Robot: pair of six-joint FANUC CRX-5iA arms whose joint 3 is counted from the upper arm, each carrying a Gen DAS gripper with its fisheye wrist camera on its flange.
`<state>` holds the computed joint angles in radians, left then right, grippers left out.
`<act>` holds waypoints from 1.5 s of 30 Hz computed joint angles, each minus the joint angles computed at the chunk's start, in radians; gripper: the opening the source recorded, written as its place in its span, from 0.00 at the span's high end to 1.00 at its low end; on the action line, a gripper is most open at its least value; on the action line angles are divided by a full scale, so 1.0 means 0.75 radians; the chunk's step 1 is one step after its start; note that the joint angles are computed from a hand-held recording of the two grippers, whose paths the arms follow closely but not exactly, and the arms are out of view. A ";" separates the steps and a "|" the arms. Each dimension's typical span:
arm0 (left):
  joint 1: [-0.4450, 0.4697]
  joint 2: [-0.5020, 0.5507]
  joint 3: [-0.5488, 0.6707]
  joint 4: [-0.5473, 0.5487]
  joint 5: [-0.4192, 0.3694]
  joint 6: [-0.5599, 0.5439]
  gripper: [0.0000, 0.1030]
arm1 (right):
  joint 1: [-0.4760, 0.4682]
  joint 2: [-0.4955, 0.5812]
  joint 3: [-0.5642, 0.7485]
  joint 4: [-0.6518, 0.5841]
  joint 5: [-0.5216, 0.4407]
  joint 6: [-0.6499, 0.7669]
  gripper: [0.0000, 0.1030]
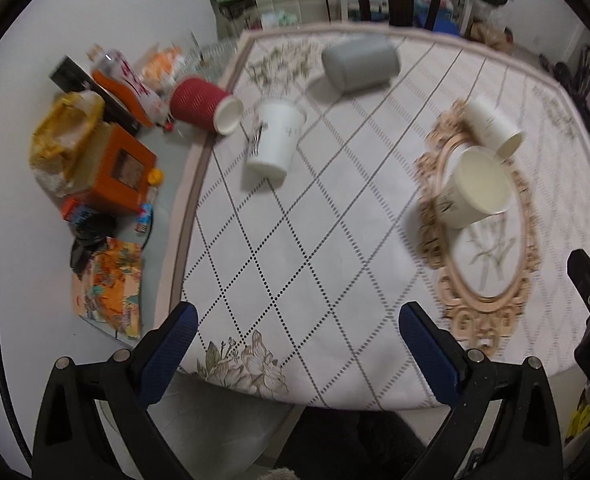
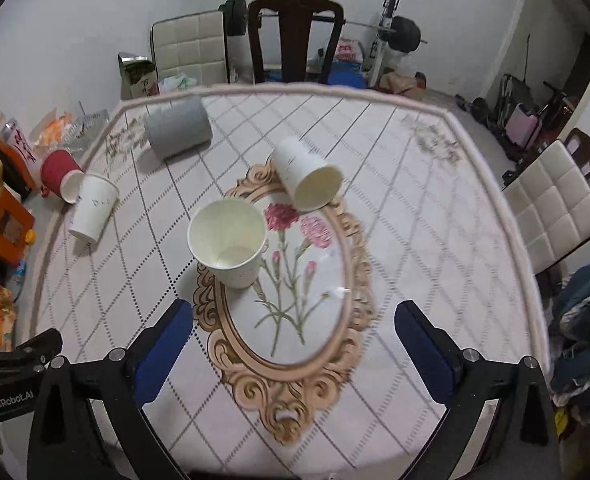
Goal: Flip cup upright
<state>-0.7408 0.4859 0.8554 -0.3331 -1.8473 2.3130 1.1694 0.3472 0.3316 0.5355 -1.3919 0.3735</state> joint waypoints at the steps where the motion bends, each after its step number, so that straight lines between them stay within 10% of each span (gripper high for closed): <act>1: -0.017 -0.009 0.022 -0.019 -0.011 0.005 0.00 | 0.014 -0.021 0.008 0.014 -0.032 -0.004 0.00; 21: -0.360 -0.021 0.474 -0.381 -0.282 0.043 0.00 | 0.316 -0.278 0.110 0.205 -0.401 -0.045 0.00; 45: -0.409 -0.140 0.438 -0.469 -0.217 -0.014 0.00 | 0.401 -0.188 0.322 0.302 -0.547 -0.055 0.00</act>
<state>-1.0477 0.3811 1.1838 -0.6852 -2.0103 2.3028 1.4697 0.2061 0.5733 0.7622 -1.8020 0.3319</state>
